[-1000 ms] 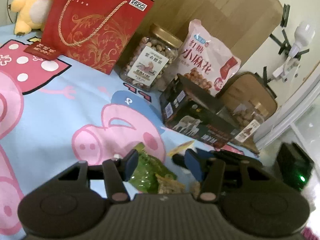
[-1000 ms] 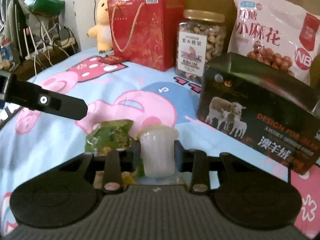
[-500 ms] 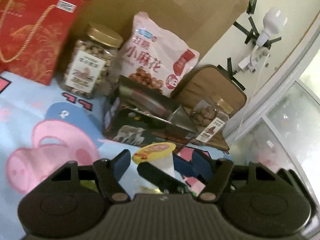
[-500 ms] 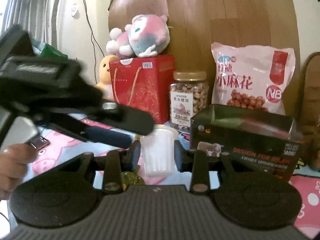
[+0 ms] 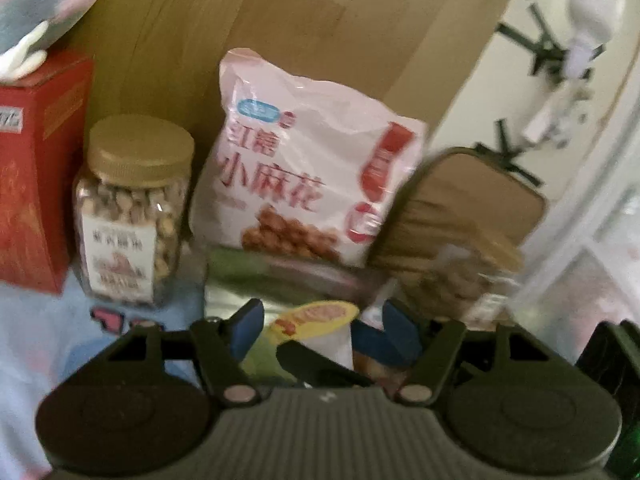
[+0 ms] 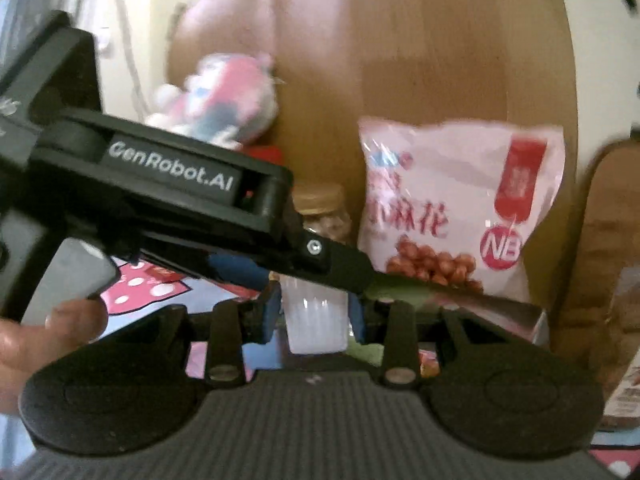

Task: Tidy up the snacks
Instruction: 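Lower the white cup into the black box and open the right tool, then grasp the round mooncake packet with the left tool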

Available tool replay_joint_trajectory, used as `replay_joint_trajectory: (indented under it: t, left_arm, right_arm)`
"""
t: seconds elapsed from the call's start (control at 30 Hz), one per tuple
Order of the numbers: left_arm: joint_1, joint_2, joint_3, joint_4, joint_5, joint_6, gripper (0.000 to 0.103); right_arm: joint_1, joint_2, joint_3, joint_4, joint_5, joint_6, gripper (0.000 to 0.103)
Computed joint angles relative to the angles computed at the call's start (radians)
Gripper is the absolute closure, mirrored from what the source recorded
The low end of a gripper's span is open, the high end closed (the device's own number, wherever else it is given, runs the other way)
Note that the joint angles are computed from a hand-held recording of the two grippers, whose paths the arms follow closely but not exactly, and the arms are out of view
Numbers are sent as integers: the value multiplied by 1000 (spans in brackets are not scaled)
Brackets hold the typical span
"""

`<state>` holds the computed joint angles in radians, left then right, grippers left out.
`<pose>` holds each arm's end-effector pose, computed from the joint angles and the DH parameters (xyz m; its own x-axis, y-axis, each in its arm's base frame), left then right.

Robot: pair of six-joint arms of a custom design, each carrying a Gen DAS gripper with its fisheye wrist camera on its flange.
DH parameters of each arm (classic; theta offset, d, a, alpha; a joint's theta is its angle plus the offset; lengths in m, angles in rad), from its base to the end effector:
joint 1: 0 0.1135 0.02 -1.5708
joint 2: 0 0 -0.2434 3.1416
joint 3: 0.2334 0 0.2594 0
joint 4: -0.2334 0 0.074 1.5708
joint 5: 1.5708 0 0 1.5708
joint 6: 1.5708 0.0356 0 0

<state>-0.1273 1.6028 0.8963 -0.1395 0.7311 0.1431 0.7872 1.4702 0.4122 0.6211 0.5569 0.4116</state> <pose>0.3197 -0.0649 0.1633 -0.6589 0.1914 -0.7275 0.6341 0.6617 -0.4002 0.2011 0.1752 0.1211 -0.3791 0.1007 -0.9199 -0.1218 0.9800 0.1575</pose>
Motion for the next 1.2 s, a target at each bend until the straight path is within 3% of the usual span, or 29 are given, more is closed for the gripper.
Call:
replay_joint_trajectory:
  t: [0.2, 0.33, 0.53, 0.67, 0.77, 0.83, 0.93, 1.0, 1.1, 1.2]
  left_arm:
    - [-35, 158, 101, 42, -74, -18, 36]
    - [-8, 154, 94, 41, -58, -10, 36]
    - [83, 8, -6, -24, 31, 52, 36]
    - [172, -126, -121, -123, 108, 185, 36]
    - [233, -185, -190, -210, 148, 308, 36]
    - [270, -201, -221, -277, 169, 398, 36]
    - [319, -216, -268, -340, 179, 511, 36]
    - [347, -204, -286, -376, 175, 582, 36]
    - [392, -163, -292, -431, 160, 683, 36]
    - [418, -116, -285, -479, 154, 760, 36]
  right_arm:
    - [-187, 188, 153, -71, -224, 20, 63]
    - [-191, 223, 174, -69, -208, 9, 58]
    - [-120, 12, -13, -27, -114, 91, 58]
    - [19, -267, -187, -107, 23, 197, 58]
    - [213, -442, -285, -233, 203, 346, 58]
    - [358, -480, -305, -339, 329, 487, 58]
    - [571, -391, -257, -547, 490, 785, 58]
    - [670, -285, -210, -653, 519, 1007, 58]
    - [809, -166, -196, -626, 546, 1250, 58]
    - [880, -29, -170, -506, 552, 1350, 58]
